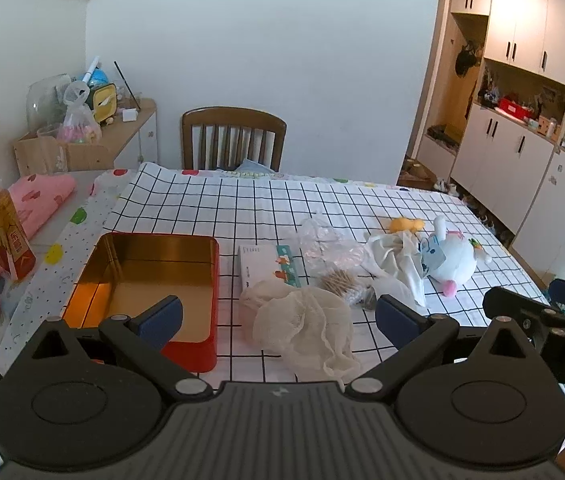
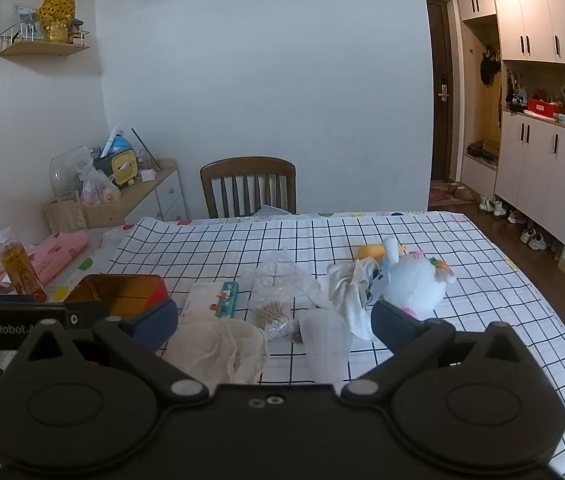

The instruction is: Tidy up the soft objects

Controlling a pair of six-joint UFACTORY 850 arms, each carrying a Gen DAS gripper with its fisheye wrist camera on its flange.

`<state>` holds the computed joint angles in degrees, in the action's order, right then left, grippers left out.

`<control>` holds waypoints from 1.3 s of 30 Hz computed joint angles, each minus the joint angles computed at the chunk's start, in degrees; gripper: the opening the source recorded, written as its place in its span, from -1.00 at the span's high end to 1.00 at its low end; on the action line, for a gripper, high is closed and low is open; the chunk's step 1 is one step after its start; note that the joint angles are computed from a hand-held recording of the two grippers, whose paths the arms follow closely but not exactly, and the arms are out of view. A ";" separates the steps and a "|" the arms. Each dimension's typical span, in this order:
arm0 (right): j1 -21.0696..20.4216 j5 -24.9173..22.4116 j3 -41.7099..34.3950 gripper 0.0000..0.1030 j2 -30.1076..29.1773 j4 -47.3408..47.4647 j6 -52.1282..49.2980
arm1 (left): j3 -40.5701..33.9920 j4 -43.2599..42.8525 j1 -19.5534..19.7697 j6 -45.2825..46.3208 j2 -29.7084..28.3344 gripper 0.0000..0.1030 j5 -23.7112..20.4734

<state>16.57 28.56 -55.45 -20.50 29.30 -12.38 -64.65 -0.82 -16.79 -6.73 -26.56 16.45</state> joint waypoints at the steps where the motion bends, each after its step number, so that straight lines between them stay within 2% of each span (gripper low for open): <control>1: 0.00 0.05 0.03 -0.99 0.01 -0.02 0.03 | 0.07 0.18 -0.01 -0.16 0.09 -1.00 0.08; 9: 0.24 0.49 0.37 -0.99 0.26 0.43 -0.47 | 0.06 -3.46 -0.23 3.77 0.37 -1.00 -0.51; 13: 0.52 0.87 0.59 -0.99 0.52 1.20 -1.01 | -0.06 0.18 0.12 -0.30 0.28 -1.00 -1.25; 19: 0.77 1.25 0.82 -0.99 0.73 1.82 -1.47 | -0.07 -0.96 -0.03 1.75 0.30 -1.00 -1.97; 39: 1.86 2.28 0.92 -0.99 1.07 6.07 -4.67 | 1.25 5.06 0.58 -1.93 1.09 -1.00 0.69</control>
